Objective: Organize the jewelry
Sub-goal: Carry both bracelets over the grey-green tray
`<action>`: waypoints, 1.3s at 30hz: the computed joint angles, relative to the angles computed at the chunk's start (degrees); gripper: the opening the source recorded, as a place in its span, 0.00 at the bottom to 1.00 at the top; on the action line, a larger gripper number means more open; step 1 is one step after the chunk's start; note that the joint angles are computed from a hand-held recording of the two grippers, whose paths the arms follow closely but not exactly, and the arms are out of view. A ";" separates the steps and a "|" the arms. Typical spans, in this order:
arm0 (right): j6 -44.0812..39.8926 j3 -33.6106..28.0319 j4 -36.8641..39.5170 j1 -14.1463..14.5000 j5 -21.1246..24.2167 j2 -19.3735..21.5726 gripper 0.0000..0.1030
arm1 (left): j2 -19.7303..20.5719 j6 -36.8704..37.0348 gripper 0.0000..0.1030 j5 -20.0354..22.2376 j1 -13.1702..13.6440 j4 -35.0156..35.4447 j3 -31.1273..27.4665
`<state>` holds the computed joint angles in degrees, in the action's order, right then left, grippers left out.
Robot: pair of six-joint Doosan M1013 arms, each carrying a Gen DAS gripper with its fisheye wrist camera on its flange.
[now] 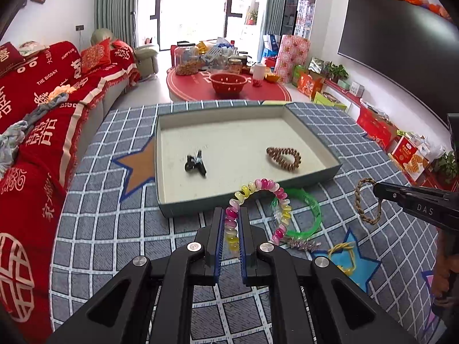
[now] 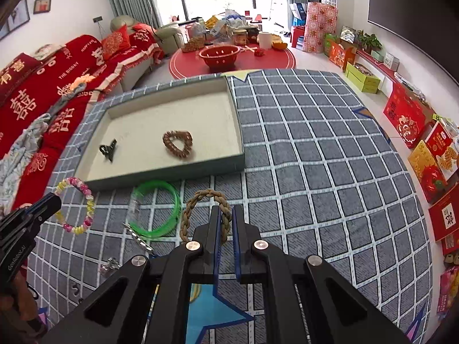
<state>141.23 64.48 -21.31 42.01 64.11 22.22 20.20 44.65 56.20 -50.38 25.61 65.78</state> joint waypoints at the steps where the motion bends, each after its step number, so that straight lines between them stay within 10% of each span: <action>1: -0.02 -0.27 0.02 -0.04 -0.33 -0.03 0.08 | 0.00 0.06 0.22 -0.12 0.03 0.39 -0.28; 20: -5.73 -10.36 3.05 -2.99 0.09 5.25 0.08 | 4.01 0.21 0.22 0.28 2.13 2.13 -6.74; 39: -6.93 -19.71 6.17 -6.27 0.64 14.11 0.08 | 16.69 6.90 0.22 10.77 5.10 1.02 -22.95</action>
<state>134.30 44.77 -15.14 35.74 64.75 36.33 36.89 51.54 66.97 -45.28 26.62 42.83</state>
